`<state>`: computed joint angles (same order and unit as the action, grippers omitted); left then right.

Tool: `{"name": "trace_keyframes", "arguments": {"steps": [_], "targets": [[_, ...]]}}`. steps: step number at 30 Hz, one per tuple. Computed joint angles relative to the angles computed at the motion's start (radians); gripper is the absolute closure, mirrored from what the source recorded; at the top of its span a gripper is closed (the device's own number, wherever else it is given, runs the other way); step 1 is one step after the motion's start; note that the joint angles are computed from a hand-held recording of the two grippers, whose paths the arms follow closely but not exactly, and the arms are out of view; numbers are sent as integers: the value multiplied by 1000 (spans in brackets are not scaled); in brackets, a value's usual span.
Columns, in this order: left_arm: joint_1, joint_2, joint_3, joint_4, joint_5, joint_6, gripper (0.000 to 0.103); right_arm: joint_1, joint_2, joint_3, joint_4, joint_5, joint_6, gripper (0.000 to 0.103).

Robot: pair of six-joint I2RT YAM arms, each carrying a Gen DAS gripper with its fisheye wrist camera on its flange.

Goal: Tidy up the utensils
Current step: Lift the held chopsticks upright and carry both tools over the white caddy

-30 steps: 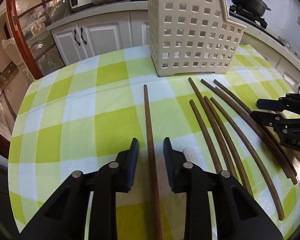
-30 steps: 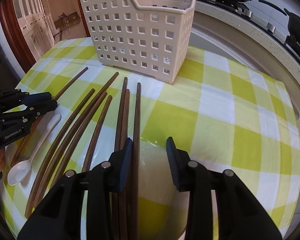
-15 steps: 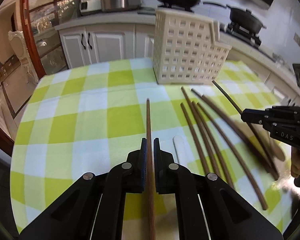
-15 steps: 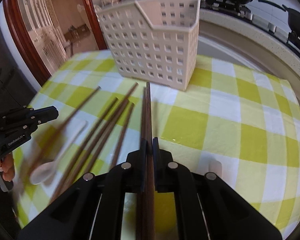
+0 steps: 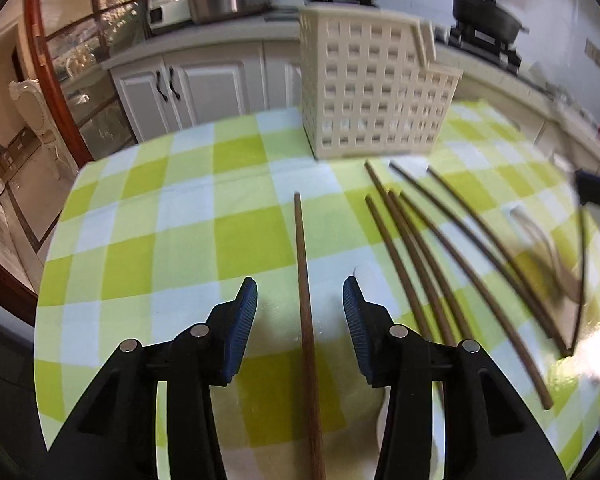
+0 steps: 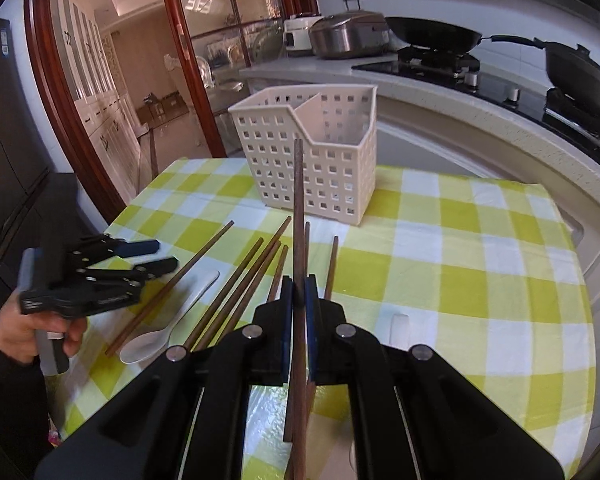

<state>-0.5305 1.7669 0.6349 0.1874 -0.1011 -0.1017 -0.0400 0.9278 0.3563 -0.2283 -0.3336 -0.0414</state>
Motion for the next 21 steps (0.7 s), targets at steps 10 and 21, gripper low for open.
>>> {"name": "trace_keyframes", "arguments": {"steps": [10, 21], "targets": [[6, 104, 124, -118, 0, 48, 97, -49, -149, 3, -116, -42, -18, 97], [-1, -477, -166, -140, -8, -16, 97, -90, -266, 28, -228, -62, -37, 97]]}}
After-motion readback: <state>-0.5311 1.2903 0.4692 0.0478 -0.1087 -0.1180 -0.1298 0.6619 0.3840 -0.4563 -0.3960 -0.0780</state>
